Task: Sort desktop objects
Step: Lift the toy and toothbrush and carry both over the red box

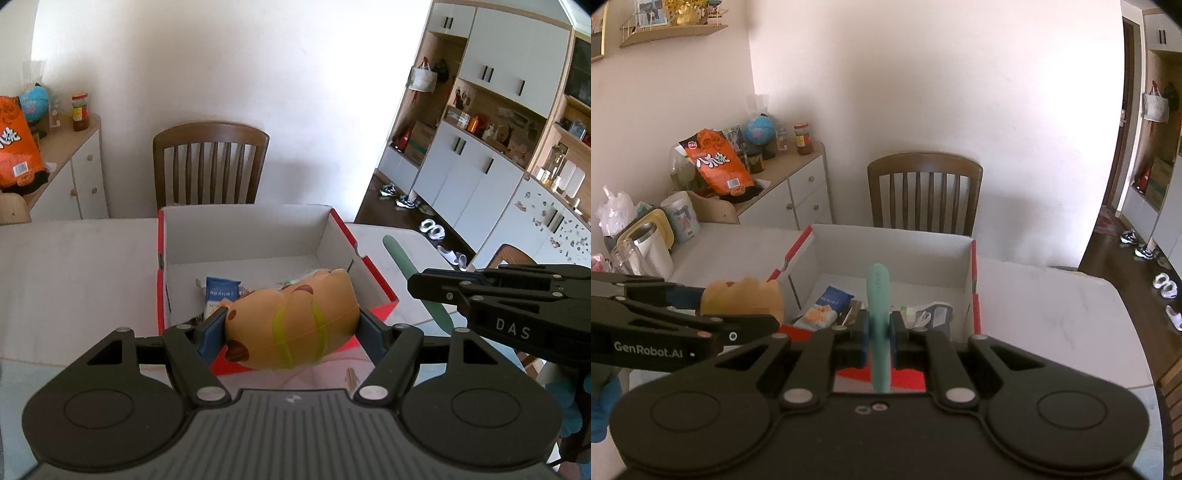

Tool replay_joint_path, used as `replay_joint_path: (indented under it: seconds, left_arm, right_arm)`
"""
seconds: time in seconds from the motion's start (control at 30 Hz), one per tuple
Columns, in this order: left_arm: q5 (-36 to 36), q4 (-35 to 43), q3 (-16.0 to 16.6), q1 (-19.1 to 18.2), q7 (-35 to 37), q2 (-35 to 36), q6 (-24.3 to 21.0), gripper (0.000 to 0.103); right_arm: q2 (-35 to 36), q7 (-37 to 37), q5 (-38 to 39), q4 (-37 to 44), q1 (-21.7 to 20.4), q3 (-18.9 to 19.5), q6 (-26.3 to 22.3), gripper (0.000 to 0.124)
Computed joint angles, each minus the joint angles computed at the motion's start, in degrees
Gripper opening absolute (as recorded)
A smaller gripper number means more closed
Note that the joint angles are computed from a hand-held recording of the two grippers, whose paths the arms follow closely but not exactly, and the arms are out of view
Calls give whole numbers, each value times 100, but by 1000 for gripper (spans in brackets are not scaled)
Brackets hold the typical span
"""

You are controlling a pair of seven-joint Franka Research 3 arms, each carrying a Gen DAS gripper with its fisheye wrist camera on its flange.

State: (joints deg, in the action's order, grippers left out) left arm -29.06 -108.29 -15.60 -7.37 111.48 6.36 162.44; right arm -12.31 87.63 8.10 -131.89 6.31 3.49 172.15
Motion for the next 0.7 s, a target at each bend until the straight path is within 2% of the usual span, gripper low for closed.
replay_joint_path:
  seconds: [0.37,0.7]
  left_arm:
    - [1062,576,-15,-9,-840,512,119,73]
    - [1971,1423,-75,89,-1398,1186,-228,73]
  right_arm:
    - [417,-1233,1101,497,424,-468,-73,10]
    - [926,-2069,1939,1054,378,-470,-223,10]
